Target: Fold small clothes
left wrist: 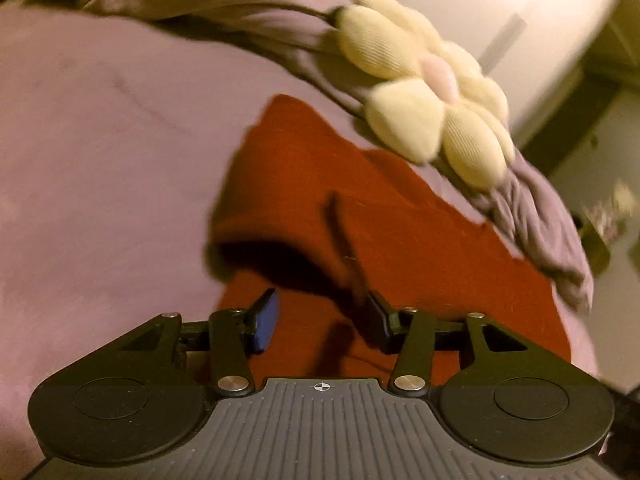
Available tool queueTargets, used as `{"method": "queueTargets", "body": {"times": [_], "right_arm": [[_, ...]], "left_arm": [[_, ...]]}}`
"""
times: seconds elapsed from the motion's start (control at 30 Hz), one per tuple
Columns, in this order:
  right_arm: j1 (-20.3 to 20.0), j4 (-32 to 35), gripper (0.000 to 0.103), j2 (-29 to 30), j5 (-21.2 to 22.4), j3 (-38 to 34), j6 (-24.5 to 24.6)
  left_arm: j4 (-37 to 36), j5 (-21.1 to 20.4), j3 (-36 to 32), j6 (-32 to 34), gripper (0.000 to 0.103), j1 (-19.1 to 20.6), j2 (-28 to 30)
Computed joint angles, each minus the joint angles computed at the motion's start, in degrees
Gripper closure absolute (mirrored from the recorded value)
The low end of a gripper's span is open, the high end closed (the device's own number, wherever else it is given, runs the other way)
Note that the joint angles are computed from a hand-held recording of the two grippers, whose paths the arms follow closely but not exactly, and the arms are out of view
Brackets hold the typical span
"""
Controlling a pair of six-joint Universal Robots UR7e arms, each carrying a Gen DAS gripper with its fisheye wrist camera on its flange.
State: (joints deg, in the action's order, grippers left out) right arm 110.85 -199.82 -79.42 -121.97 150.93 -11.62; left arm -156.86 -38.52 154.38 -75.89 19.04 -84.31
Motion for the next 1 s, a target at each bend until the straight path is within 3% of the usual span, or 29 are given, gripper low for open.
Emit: {"method": "queueTargets", "body": {"times": [0.07, 0.17, 0.27, 0.33, 0.4, 0.43, 0.47, 0.5, 0.6, 0.7, 0.77, 0.8, 0.87, 1.0], "right_arm": [[3.10, -4.56, 0.057, 8.08, -2.02, -2.36, -7.92], [7.31, -13.98, 0.057, 19.85, -9.07, -5.68, -20.11], [9.13, -24.53, 0.058, 28.72, -14.94, -8.41, -28.76], [9.62, -31.15, 0.058, 32.75, -15.82, -9.57, -34.97], [9.86, -33.02, 0.061, 34.86, -14.97, -10.42, -38.91], [9.99, -34.84, 0.065, 36.42, -14.86, -11.12, -41.38], [10.24, -34.52, 0.085, 36.58, -14.81, -11.40, -41.55], [10.29, -32.48, 0.096, 35.65, -14.47, -11.55, -39.32], [7.23, -27.09, 0.095, 27.38, -9.81, -10.10, -22.70], [-2.58, -30.33, 0.095, 17.60, -0.68, -5.78, -4.70], [-8.03, -25.84, 0.092, 11.24, 1.15, -3.51, 6.74], [-9.34, -21.50, 0.090, 8.63, 0.63, -3.26, 9.78], [-13.19, -16.21, 0.087, 4.34, 2.62, -2.03, 11.06], [-18.91, -12.57, 0.073, 0.33, 11.37, -1.13, 13.30]], "left_arm": [[-1.25, -0.17, 0.65, 0.23, 0.048, 0.87, -0.37], [-2.18, -0.49, 1.25, 1.89, 0.048, 1.18, -1.33], [6.04, 1.18, 1.00, -1.51, 0.045, -1.54, -4.19], [9.17, 1.75, 0.55, -2.48, 0.045, -2.02, -4.36], [9.78, 0.77, 0.58, -2.85, 0.045, -1.35, -4.45], [8.88, 0.31, 0.60, -2.78, 0.045, -0.82, -3.95], [8.80, 0.28, 0.79, -3.13, 0.045, -0.79, -4.04], [8.96, 0.49, 0.73, -3.20, 0.045, -0.87, -3.95], [10.86, 1.05, -0.38, -3.04, 0.045, -0.80, -3.60], [11.22, 1.85, -2.14, -2.38, 0.045, 0.30, -1.39], [9.97, 2.18, -3.49, -1.16, 0.045, 1.42, 0.92], [9.71, 2.52, -4.20, -0.79, 0.045, 1.82, 2.15], [9.00, 3.21, -5.40, 0.48, 0.044, 2.45, 4.60], [9.50, 3.98, -7.00, 1.48, 0.040, 3.35, 7.58]]}}
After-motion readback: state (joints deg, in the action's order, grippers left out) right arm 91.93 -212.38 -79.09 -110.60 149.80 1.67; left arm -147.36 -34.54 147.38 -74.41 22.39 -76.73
